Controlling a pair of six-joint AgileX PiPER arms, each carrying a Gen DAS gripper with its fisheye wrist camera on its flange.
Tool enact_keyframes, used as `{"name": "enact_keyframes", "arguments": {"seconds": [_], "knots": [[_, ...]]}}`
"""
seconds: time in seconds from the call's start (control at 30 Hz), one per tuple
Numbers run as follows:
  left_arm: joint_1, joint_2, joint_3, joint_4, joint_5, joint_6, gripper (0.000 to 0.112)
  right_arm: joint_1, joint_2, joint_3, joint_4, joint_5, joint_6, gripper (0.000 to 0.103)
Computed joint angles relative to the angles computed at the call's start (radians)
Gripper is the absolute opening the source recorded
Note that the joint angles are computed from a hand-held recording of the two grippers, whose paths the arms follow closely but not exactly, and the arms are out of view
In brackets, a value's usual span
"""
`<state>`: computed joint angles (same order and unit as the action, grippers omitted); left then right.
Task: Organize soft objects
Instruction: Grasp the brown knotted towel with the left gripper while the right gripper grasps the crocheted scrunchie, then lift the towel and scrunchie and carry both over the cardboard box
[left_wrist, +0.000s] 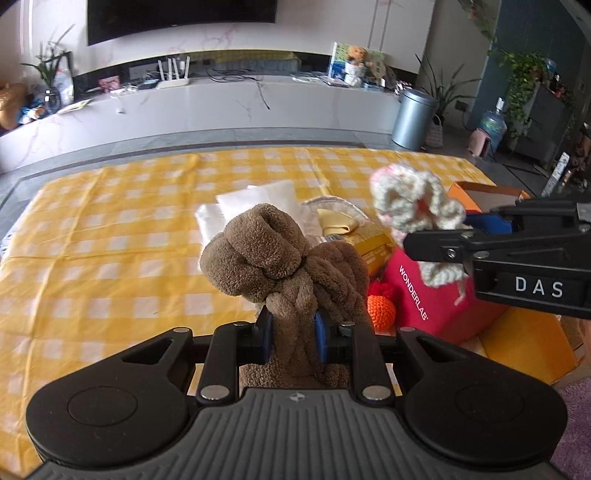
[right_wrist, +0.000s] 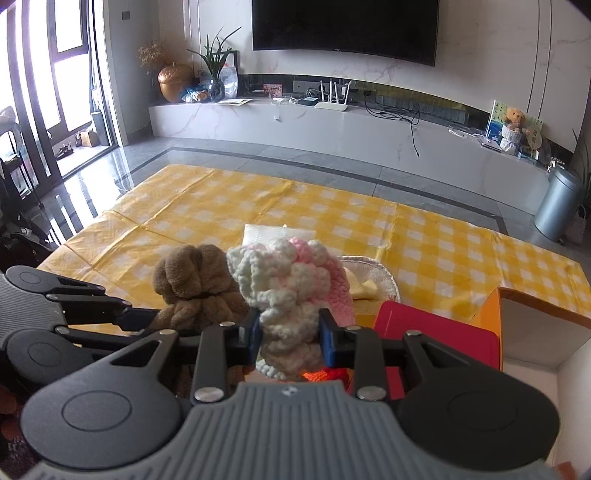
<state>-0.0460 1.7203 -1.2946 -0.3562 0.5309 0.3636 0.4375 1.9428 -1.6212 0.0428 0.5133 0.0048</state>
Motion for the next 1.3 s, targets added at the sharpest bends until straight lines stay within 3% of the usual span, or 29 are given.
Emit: {"name": "enact_keyframes", "arguments": {"seconds": [0.13,0.4,0.63,0.83,1.03,1.3], "knots": [[0.008,-0.107,0.072,0.039,0.007,-0.062,0.025,-0.004,-0.103,0.123,0.081,-0.031,-0.018,0.031],[-0.042,-0.282,0.199,0.07,0.018,-0.145,0.025,0.001,-0.356,0.439,0.095,-0.124,0.077,0.031],[-0.154,-0.343,0.214,0.099,0.019,-0.176,0.025,-0.038,-0.564,0.643,0.001,-0.157,0.215,0.031],[-0.271,-0.295,0.117,0.095,0.041,-0.156,0.025,-0.128,-0.678,0.714,-0.015,-0.132,0.19,0.031],[-0.374,-0.185,-0.037,0.098,0.077,-0.109,0.025,-0.259,-0.739,0.732,0.045,-0.101,0.03,0.031],[-0.486,0.029,-0.301,0.168,0.136,-0.088,0.025,-0.453,-0.686,0.683,0.191,-0.086,-0.241,0.031]]}}
